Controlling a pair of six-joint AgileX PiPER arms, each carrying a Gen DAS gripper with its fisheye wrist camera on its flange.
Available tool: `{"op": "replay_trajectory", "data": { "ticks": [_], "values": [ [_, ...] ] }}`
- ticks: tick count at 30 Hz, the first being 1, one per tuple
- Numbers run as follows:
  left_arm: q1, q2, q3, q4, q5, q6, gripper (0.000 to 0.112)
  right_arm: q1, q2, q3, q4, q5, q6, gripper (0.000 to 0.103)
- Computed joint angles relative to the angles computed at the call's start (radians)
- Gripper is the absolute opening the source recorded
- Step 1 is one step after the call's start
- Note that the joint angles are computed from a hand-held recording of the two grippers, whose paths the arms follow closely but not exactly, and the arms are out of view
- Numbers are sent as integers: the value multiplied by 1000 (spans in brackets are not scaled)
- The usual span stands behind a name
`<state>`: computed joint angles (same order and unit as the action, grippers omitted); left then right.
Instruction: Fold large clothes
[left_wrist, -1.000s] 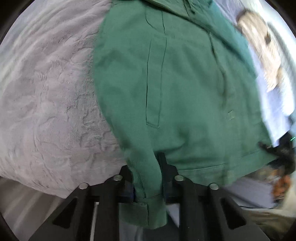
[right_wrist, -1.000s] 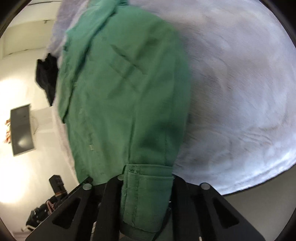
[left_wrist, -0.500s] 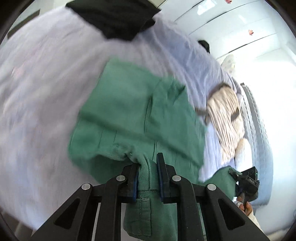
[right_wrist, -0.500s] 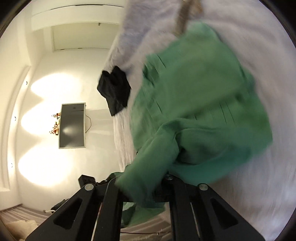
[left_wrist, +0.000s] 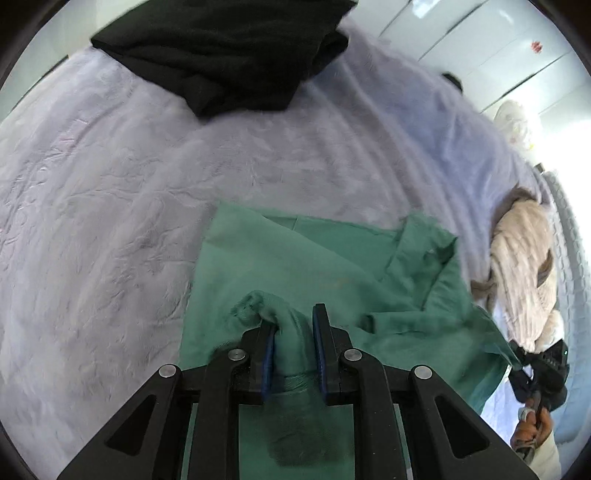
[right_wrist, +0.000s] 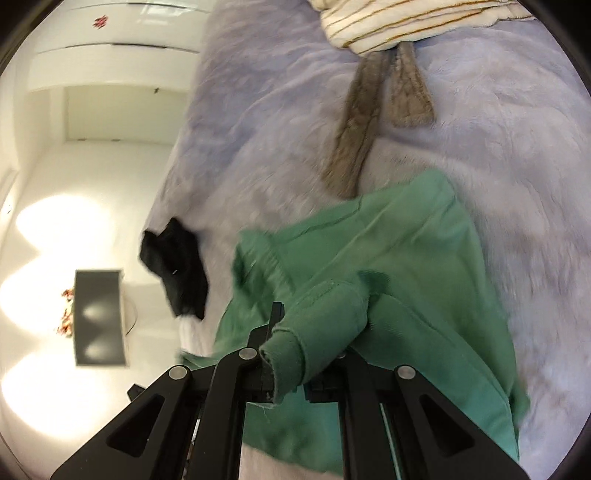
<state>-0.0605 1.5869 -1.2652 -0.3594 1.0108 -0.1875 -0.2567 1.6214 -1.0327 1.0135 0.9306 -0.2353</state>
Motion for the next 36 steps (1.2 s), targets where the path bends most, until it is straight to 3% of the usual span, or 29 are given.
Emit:
{"op": "replay_trajectory", "data": {
  "ticks": [4,5,6,7,8,10,15,19,21,22,23,25,30,33,36],
  "values": [
    [-12,22,-29,45,26,-26,27,42,73,-11,12,-81,43,14],
    [-15,21,-38,57,35,-31,37,47,81,-13,2,-94,73,16],
    [-15,12,-45,62,47,-29,57,40,81,-8,-1,-95,82,18],
    [-19,-8,-42,81,40,-39,68,30,79,-5,-4,-92,84,28],
    [-38,-22,-47,140,24,-79,82,23,71,-5,-23,-92,92,52],
    [-76,-66,-56,259,-12,-134,83,2,40,-3,-57,-100,96,80],
    [-94,-61,-65,303,8,-138,83,0,19,-69,-228,-89,174,80],
    [-129,-65,9,280,-24,-137,83,79,43,-102,-445,-91,276,79],
    [-160,-47,41,273,-42,-152,83,103,62,-95,-484,-101,286,77],
    [-180,-31,51,290,-53,-169,83,119,76,-92,-512,-108,297,68],
    [-209,-10,61,335,-68,-206,83,140,91,-95,-562,-116,322,45],
    [-263,25,76,440,-90,-292,83,181,123,-103,-693,-122,411,25],
    [-285,28,112,569,-91,-346,83,150,113,-36,-720,-195,470,23],
    [-203,-38,138,509,-66,-247,83,121,93,-26,-697,-182,435,23],
    [-103,-118,172,400,-22,-116,83,88,33,5,-664,-156,395,33]
  ]
}}
